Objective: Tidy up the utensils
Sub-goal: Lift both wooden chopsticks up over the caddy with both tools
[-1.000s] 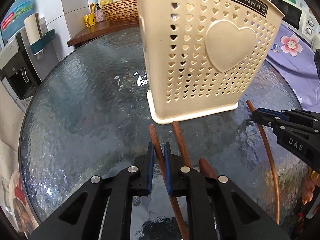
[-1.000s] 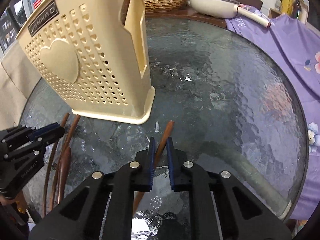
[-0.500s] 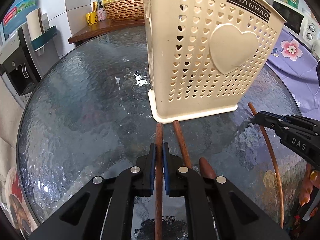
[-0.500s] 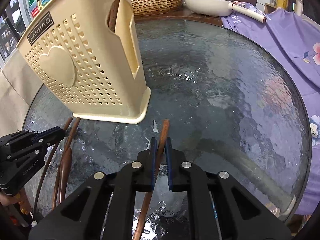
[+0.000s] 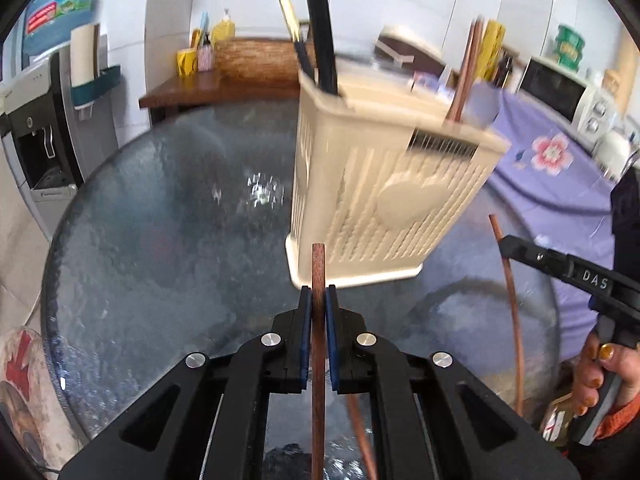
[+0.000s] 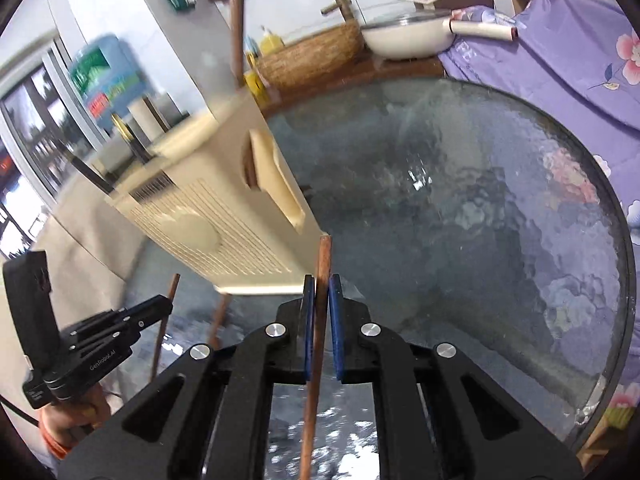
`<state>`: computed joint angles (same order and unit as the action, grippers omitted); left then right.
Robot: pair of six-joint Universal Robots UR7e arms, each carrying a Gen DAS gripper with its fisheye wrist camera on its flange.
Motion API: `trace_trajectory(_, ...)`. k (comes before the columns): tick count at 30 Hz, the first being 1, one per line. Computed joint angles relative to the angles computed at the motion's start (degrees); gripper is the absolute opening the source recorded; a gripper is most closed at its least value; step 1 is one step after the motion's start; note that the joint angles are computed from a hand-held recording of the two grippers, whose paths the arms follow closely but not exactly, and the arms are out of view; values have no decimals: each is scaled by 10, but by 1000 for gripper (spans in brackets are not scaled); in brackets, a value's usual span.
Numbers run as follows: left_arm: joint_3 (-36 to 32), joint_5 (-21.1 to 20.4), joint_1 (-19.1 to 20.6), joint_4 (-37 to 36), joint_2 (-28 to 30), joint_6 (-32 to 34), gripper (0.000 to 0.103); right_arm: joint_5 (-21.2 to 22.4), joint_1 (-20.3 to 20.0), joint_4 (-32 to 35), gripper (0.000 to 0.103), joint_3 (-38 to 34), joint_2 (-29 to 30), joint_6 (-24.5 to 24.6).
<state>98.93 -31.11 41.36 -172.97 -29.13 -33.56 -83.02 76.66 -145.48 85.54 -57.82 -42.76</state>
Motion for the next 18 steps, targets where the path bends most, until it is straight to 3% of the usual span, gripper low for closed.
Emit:
trace_trajectory(12, 32, 22, -57, -126, -19, 62, 7, 106, 5, 4, 7, 54, -84, -36)
trace_trajectory(18, 48, 23, -72, -139, -30, 75, 7, 111, 11, -21, 7, 95, -118, -85)
